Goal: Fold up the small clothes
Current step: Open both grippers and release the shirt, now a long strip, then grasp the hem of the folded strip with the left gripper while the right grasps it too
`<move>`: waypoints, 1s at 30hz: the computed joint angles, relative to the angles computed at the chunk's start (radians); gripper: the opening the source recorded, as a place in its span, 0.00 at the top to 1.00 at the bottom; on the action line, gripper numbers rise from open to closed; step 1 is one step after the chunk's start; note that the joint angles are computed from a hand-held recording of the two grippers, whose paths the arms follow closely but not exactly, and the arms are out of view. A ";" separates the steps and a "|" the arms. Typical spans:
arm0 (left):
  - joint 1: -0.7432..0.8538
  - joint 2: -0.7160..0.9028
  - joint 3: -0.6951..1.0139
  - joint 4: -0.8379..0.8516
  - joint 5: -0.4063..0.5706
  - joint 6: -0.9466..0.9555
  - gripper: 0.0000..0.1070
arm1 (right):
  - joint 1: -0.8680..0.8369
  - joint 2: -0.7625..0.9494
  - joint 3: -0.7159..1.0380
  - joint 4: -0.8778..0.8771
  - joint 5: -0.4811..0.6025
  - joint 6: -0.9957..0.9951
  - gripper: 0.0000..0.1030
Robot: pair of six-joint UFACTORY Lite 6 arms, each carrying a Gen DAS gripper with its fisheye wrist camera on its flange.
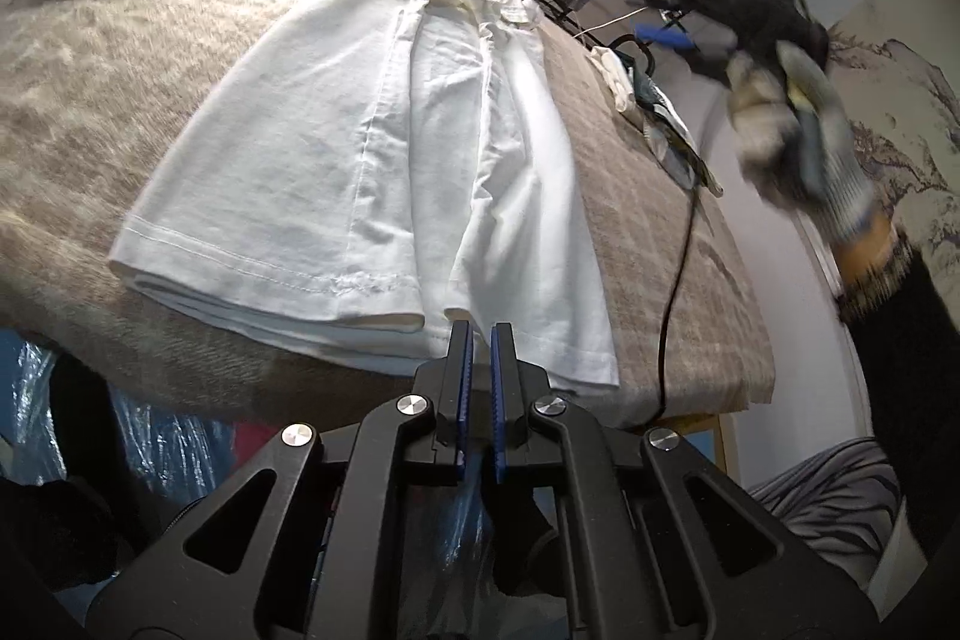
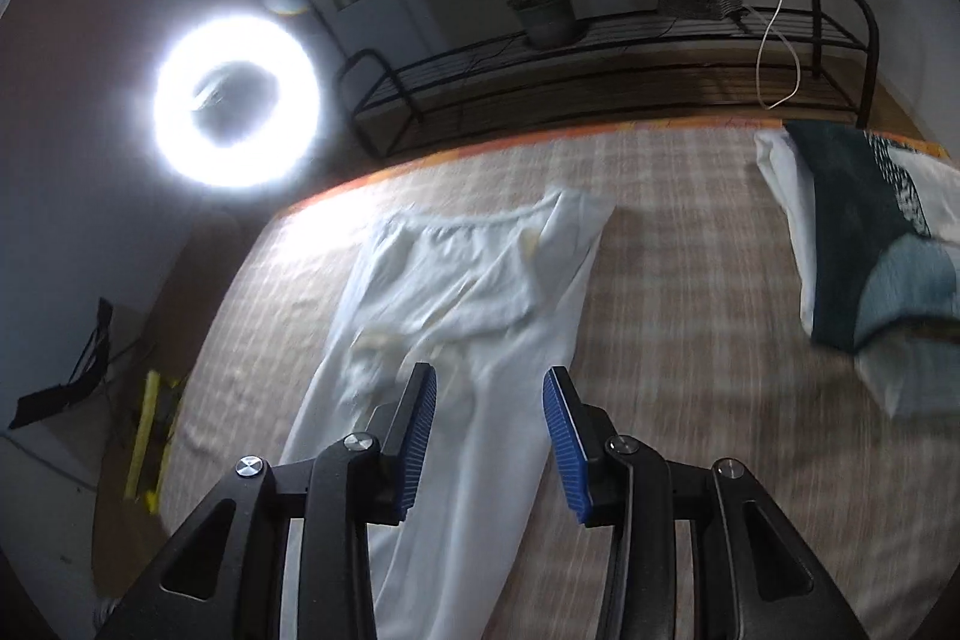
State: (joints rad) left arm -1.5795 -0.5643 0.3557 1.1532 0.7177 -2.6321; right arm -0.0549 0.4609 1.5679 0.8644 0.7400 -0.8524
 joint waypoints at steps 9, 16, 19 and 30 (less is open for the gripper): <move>0.144 -0.012 0.053 -0.075 -0.064 0.243 0.69 | -0.150 -0.631 -0.915 -0.011 0.048 -0.241 0.61; 0.272 0.116 0.080 -0.042 -0.246 0.280 0.94 | -0.181 -0.727 -1.202 0.007 0.025 -0.343 0.61; 0.267 0.144 0.080 0.016 -0.247 0.220 1.00 | -0.181 -0.698 -1.235 0.033 -0.001 -0.385 0.65; 0.165 0.024 -0.026 0.040 -0.143 0.058 1.00 | -0.386 -0.794 -1.295 0.020 0.184 -0.568 1.00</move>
